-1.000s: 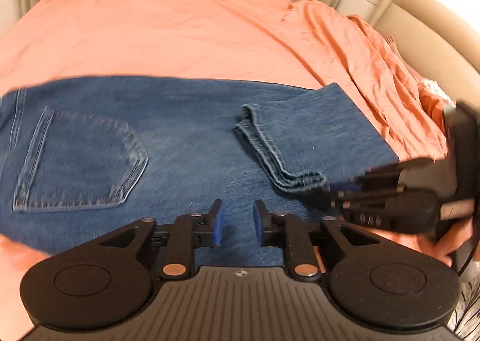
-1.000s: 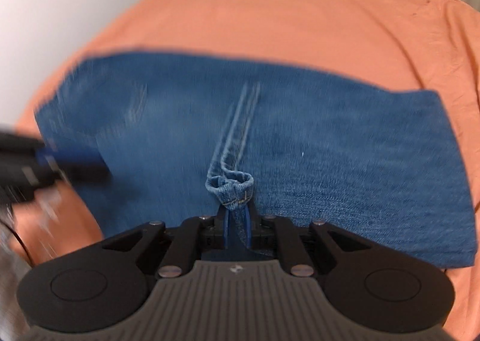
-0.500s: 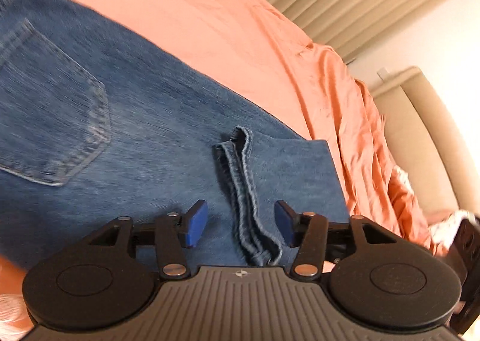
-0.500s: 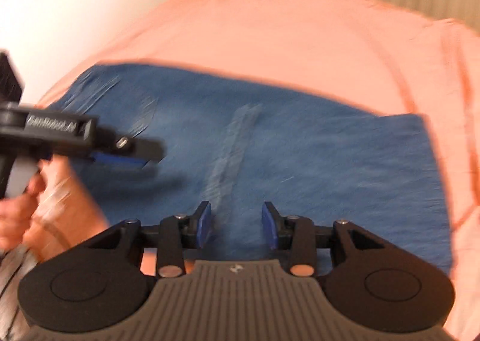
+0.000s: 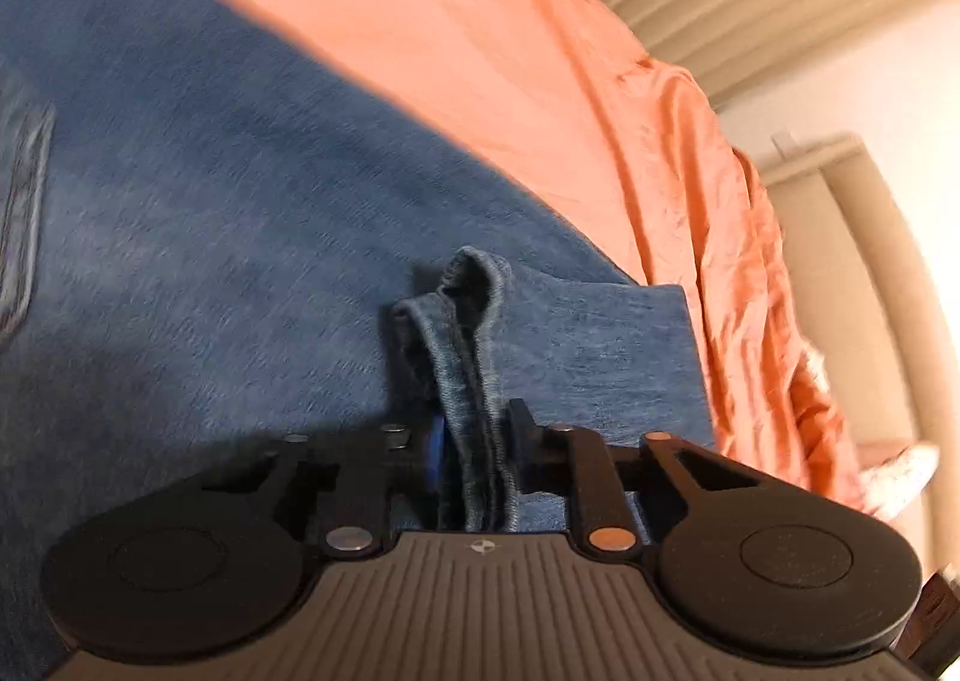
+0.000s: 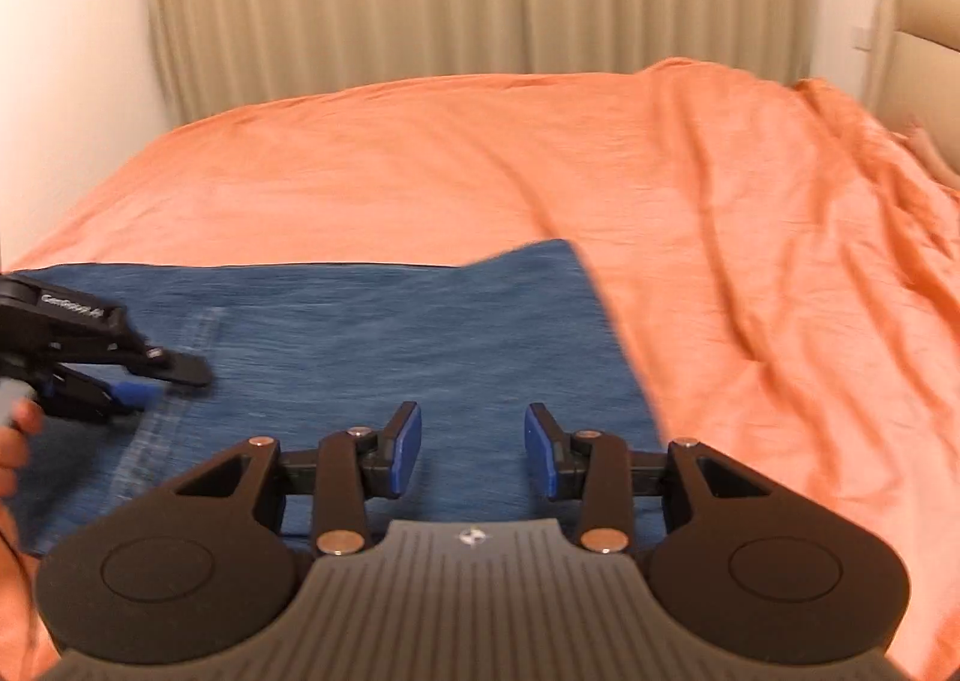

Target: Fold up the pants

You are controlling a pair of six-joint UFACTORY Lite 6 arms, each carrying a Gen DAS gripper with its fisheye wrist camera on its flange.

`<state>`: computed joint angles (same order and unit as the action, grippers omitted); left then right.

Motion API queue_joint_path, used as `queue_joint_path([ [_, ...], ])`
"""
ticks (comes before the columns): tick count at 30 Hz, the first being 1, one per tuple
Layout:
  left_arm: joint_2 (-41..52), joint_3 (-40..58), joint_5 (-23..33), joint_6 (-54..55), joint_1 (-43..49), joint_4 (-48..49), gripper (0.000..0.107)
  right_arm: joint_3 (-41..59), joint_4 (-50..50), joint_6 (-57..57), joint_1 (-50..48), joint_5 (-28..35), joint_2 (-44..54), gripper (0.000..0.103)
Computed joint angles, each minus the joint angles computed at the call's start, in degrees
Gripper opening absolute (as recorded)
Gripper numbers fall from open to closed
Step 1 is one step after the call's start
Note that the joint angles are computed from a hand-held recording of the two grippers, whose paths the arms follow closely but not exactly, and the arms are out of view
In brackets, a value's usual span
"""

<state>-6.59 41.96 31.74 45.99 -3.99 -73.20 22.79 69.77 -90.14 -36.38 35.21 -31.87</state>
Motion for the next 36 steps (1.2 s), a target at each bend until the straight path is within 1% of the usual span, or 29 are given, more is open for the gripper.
queue_joint_path([
  [2, -4.48, -0.19, -5.12, 3.47, -4.52, 0.65, 0.016, 1.33, 0.40, -2.33, -3.42, 0.29, 3.12, 0.035],
  [3, -5.94, 0.85, -5.97, 3.62, -6.19, 2.34, 0.016, 2.34, 0.02, -2.65, -5.29, 0.67, 4.77, 0.035],
  [5, -7.21, 5.02, -6.57, 0.41, -9.19, 8.82, 0.015, 4.22, -0.26, -3.79, -9.19, 2.64, 7.82, 0.035],
  [7, -7.17, 10.35, -6.80, -4.60, -11.50, 17.36, 0.015, 6.28, -0.35, -4.68, -12.10, 4.89, 11.03, 0.035],
  [9, -5.42, 15.98, -4.84, -8.37, -11.51, 23.42, 0.015, 8.85, -0.95, -4.84, -14.48, 7.64, 13.98, 0.035],
  [10, -3.76, 18.88, -4.27, -12.82, -11.50, 28.73, 0.015, 9.65, -1.16, -4.69, -15.20, 8.68, 14.58, 0.033],
  [12, 1.22, 23.69, -3.41, -21.73, -11.47, 39.04, 0.015, 11.89, -1.50, -4.20, -15.56, 9.89, 16.82, 0.018],
  [13, 3.74, 24.72, -2.49, -23.85, -10.53, 41.00, 0.015, 12.93, -1.84, -3.43, -14.82, 9.85, 17.72, 0.014],
  [14, 5.68, 24.30, -1.89, -24.52, -9.52, 41.43, 0.015, 13.68, -1.98, -3.36, -14.44, 9.96, 18.58, 0.010],
  [16, 8.78, 22.39, -2.75, -25.84, -8.39, 42.50, 0.015, 14.41, -0.84, -4.75, -12.59, 8.64, 20.43, 0.008],
  [18, 10.57, 19.99, -4.57, -24.78, -7.47, 40.34, 0.016, 16.26, -0.20, -5.46, -10.26, 7.13, 23.56, 0.004],
  [20, 11.21, 17.68, -7.32, -21.82, -7.22, 37.09, 0.016, 19.96, -0.53, -4.48, -7.97, 6.08, 28.03, 0.004],
  [22, 11.78, 16.48, -8.14, -21.84, -7.29, 36.66, 0.017, 24.40, 0.08, -4.76, -4.47, 4.14, 33.07, 0.002],
  [23, 12.34, 16.97, -8.29, -24.04, -7.99, 38.24, 0.017, 27.33, 0.45, -4.64, -2.53, 3.27, 36.03, 0.002],
  [26, 13.19, 17.69, -8.08, -25.60, -8.26, 39.01, 0.018, 36.60, 0.98, -1.74, 3.78, -0.82, 44.63, 0.002],
  [28, 13.34, 18.23, -6.98, -23.40, -7.24, 37.63, 0.018, 43.08, 0.84, 0.10, 7.30, -2.79, 50.36, 0.002],
  [31, 13.34, 16.81, -6.96, -17.05, -5.70, 31.56, 0.019, 51.58, 0.95, 2.43, 11.39, -5.21, 57.92, 0.002],
  [34, 13.40, 15.59, -6.86, -11.86, -4.33, 27.24, 0.021, 60.56, -4.89, 10.52, 14.60, -8.35, 65.81, 0.000],
  [36, 13.77, 15.47, -6.36, -9.30, -3.40, 25.12, 0.022, 65.98, -11.23, 18.19, 15.65, -9.04, 70.68, 0.000],
])
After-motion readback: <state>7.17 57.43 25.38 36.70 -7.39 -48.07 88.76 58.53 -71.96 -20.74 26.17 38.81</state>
